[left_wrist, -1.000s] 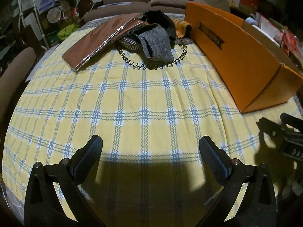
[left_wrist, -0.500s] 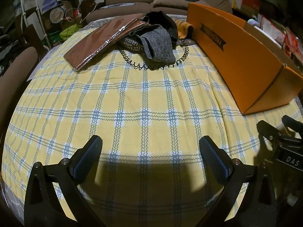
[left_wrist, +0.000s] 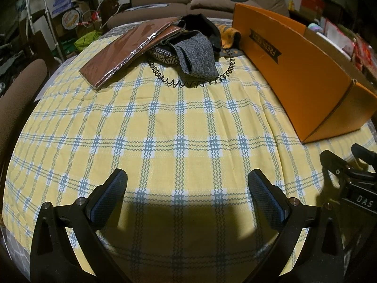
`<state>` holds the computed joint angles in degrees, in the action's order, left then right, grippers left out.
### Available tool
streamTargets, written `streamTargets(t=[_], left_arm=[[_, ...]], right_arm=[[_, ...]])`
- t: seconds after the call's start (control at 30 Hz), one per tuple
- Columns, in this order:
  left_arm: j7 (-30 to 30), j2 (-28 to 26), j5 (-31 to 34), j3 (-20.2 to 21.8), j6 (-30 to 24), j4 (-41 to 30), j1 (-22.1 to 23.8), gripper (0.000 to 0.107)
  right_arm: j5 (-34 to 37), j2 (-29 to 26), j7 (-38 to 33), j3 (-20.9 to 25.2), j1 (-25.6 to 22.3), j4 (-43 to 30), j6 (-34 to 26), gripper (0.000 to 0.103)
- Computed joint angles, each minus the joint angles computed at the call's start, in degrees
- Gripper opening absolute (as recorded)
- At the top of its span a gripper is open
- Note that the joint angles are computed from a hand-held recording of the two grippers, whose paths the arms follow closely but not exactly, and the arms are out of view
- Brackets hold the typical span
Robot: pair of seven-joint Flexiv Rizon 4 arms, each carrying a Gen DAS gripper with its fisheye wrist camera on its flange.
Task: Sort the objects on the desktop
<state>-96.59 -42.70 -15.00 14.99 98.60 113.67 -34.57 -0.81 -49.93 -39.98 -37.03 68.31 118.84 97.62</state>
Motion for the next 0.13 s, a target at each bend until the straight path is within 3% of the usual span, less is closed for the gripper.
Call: streamTargets(t=[0.13], left_arm=[[-0.1,0.0,0.1,0.3,0.0,0.0,-0.2,0.103]], right_arm=[[0.0,0.0,0.0,0.0,0.0,0.0,0.0,0.103]])
